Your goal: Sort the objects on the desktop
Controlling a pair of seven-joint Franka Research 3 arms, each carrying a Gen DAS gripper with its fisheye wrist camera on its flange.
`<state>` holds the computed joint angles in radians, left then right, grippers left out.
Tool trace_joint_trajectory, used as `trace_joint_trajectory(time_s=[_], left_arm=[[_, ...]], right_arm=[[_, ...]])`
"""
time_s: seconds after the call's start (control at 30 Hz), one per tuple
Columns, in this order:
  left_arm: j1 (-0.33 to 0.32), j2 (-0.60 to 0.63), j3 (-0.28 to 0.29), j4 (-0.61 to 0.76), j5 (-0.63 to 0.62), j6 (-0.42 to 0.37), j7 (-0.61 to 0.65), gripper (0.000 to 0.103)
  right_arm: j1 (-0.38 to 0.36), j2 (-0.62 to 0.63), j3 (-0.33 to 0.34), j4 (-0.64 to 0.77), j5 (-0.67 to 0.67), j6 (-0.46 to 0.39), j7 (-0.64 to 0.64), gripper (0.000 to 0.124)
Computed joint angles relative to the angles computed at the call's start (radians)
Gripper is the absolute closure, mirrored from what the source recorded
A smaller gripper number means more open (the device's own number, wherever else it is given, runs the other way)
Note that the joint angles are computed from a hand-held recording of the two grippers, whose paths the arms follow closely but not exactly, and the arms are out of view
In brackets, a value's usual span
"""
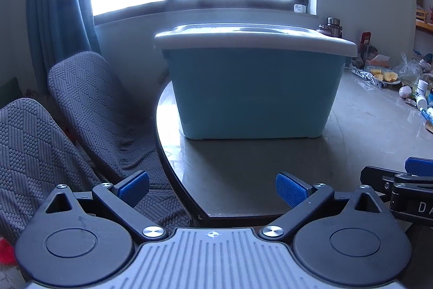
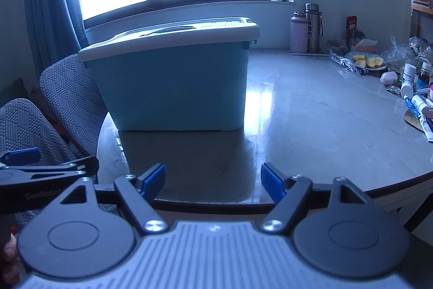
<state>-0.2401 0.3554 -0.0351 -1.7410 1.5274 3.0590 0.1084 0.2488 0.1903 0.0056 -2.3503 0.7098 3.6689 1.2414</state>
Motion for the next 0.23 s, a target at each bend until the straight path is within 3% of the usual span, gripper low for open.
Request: trace_joint_trajectory(time_s=[0.23], left_arm=[[-0.001,0.012,0.008,0.010,-0.022,0.012,0.016,0.002]], right_arm=[[0.015,0.010,-0.007,0.021,0.040,-0.015,-0.028,0.047]])
